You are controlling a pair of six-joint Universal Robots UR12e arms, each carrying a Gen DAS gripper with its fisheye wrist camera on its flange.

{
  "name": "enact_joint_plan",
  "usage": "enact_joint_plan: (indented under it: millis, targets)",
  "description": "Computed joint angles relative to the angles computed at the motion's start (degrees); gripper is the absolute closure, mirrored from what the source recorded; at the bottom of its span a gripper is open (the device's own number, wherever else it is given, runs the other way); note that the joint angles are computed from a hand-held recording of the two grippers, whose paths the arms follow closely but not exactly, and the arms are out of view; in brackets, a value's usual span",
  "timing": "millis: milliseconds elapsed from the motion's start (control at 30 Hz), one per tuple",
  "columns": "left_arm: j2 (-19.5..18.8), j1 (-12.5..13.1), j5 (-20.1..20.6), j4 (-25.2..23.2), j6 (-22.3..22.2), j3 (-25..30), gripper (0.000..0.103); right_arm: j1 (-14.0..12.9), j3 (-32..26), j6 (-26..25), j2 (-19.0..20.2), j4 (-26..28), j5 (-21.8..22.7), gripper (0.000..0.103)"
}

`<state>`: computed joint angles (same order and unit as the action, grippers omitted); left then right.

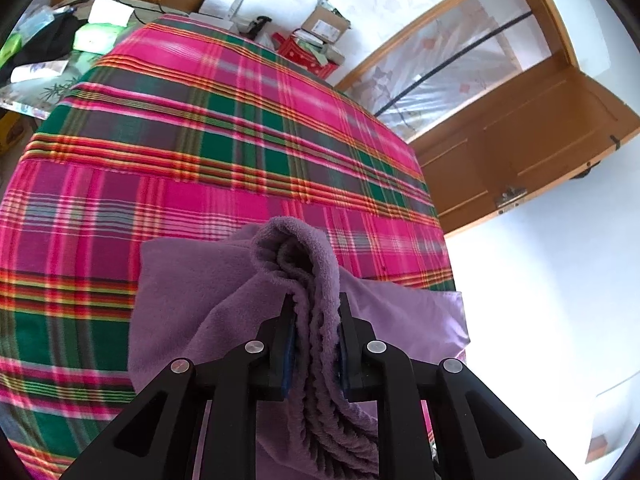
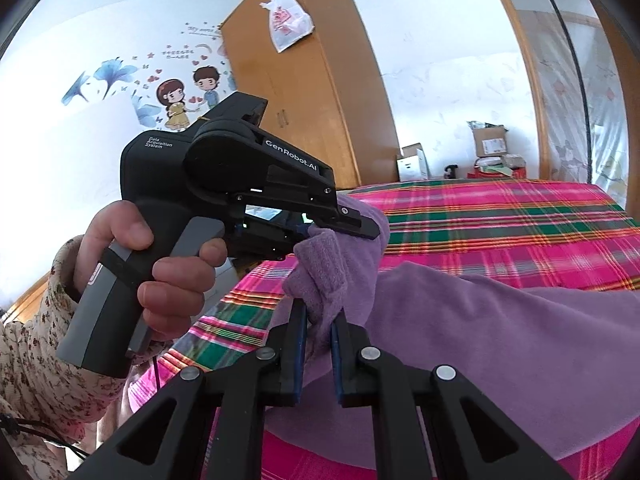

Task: Fold clothes

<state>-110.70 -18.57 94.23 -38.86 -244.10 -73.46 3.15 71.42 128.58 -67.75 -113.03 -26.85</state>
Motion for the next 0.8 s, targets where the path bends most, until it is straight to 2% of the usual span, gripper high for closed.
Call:
enact_joint_plan:
  millis: [433, 800]
  targets:
    - [-4.05, 0.01, -3.54, -2.60, 1.64, 5.35, 0.085, -1.42, -0.55, 6.38, 1.43, -4.89, -1.62, 0.092]
    - [-7.47, 0.13, -6.39, -5.40, 1.94, 9.26, 0.085, -2.21, -1.38, 9.91, 2.73, -5.96, -4.18, 0.091]
